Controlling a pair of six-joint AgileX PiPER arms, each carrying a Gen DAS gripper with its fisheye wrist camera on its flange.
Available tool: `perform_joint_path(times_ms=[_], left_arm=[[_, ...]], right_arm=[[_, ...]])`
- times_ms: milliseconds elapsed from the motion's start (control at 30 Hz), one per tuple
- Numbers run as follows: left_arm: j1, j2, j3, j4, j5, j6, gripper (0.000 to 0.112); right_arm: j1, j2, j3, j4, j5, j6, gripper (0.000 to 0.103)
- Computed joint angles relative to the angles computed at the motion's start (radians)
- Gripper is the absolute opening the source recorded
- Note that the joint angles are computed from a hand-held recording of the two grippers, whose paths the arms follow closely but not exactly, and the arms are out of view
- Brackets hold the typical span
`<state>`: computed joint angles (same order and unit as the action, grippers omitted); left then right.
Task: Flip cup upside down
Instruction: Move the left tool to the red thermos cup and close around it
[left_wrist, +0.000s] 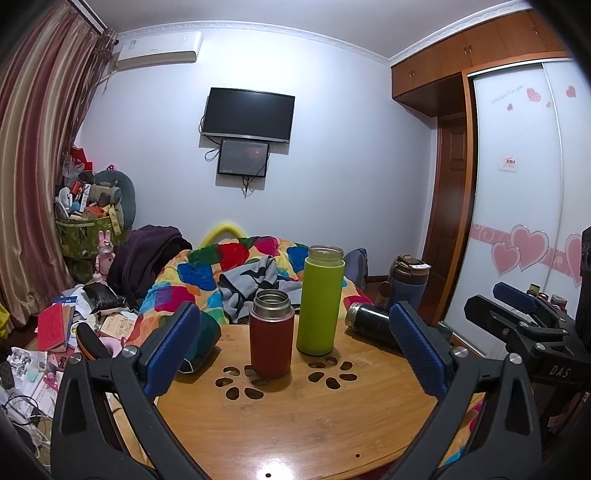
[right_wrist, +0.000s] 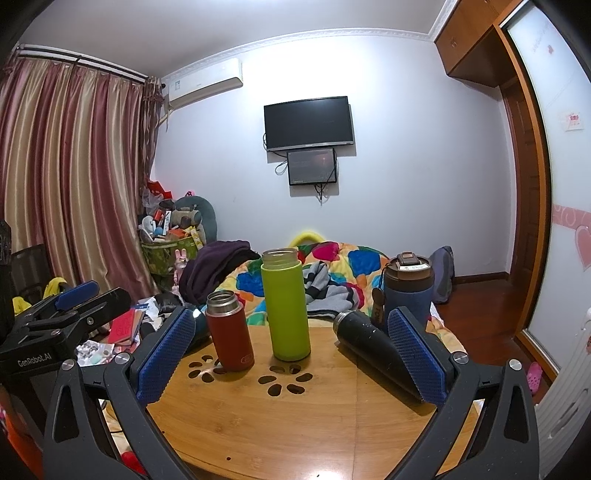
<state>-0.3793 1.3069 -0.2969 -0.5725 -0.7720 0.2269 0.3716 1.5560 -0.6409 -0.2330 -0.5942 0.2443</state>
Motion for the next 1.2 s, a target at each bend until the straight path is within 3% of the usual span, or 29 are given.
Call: perform_joint_path(times_ms=[500,567,667,733,933,1000,1133,1200], left_arm=[[0.083,0.087,-0.063,0.085,0.052,-0.047,0.103],[0.112,0.123,-0.087,0.115,0.059,-0.067,0.103],[0.195,0.198,-0.112,0.285,0.042,-0.210,0.103],[0.254,0.262,-0.169,0.392,0.089,-0.288,0.103],[0.365,0.490,-0.460,0.581,0.346,-0.437,0.103],[0.368,0.561,-0.547,0.551,0.392,-0.396,0.103],[0.350,0.647,-0.642,0.432,0.412,-0.261,0.103],[0.344,0.674,-0.672,0.405,0.413,-0.227,0.092]], right_arm=[[-0.044,0.101,-0.090,-0.101,0.017,0.083,0.103],[-0.053,0.130,-0.110,-0.120,0.021,0.101,0.103],[-0.071,0.172,-0.136,-0.155,0.025,0.134,0.103],[-0.085,0.201,-0.156,-0.191,0.031,0.174,0.103],[-0.108,0.279,-0.213,-0.267,0.060,0.256,0.103],[-0.109,0.298,-0.227,-0.275,0.074,0.261,0.103],[-0.115,0.342,-0.260,-0.319,0.096,0.296,0.103],[-0.116,0.360,-0.276,-0.342,0.109,0.318,0.103]])
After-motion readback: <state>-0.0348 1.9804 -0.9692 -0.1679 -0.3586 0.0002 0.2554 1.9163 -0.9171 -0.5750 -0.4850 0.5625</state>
